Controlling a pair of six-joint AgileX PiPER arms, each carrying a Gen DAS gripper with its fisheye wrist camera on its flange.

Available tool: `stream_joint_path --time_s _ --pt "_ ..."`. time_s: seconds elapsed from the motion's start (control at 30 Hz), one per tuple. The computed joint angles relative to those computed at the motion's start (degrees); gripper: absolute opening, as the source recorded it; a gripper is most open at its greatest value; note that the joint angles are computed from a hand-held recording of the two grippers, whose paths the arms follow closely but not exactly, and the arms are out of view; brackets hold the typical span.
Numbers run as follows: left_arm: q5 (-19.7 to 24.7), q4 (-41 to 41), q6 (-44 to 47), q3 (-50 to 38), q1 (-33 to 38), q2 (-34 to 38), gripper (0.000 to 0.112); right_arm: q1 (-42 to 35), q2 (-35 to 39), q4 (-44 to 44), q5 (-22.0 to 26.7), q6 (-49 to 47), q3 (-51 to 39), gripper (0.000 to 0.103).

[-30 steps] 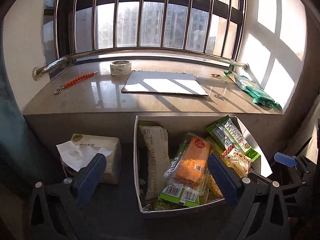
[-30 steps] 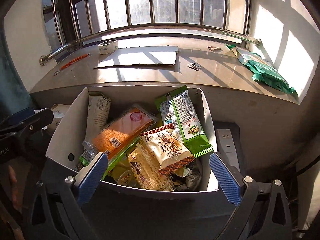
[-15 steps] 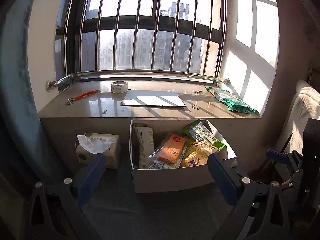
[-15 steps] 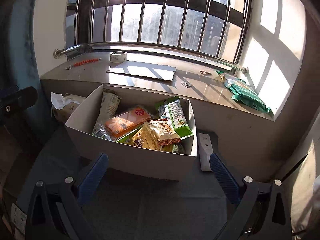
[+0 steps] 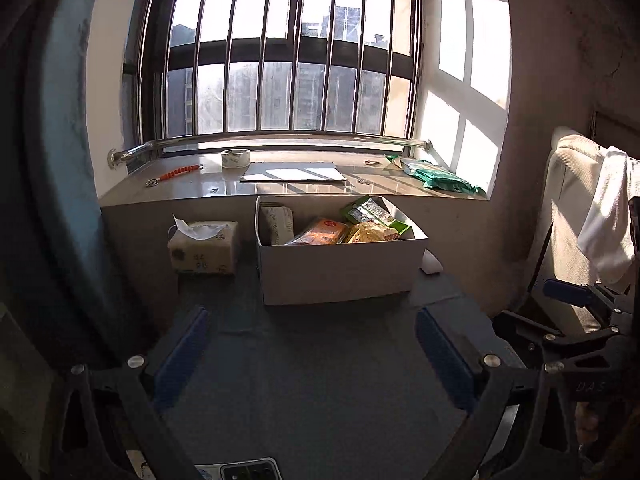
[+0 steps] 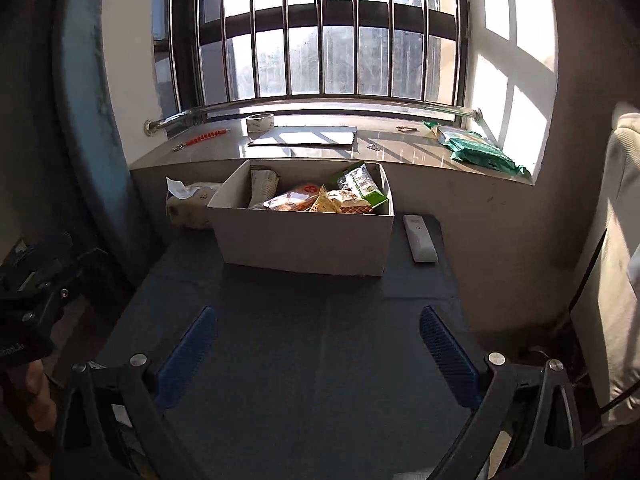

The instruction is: Organize snacks

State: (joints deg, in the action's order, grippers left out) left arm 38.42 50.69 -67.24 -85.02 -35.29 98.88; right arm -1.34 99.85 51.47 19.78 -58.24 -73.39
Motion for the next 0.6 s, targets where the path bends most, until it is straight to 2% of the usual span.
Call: stream_joint_path --time_s 0.07,0.17,0.3,0.6 --pt "1.00 -0.31 -0.06 0.33 -1.12 -0.19 0.103 0.67 -2.81 4.64 -3.31 -4.78 4.95 0.103" --pt "0.66 0.79 -2.62 1.47 -2.06 -1.28 0.103 0.67 -4.35 6.71 -2.66 -8.21 6.81 0.103" --pt "4.45 2.92 -3.11 -0.18 -3.70 -0.70 0.103 0.01 -5.74 9.28 -2.33 -10.35 7.96 0.103" --pt "4.86 0.86 -0.31 -1.90 -3.25 0.72 0.103 -1.41 -5.38 9.72 -0.74 -10.26 7.35 0.103"
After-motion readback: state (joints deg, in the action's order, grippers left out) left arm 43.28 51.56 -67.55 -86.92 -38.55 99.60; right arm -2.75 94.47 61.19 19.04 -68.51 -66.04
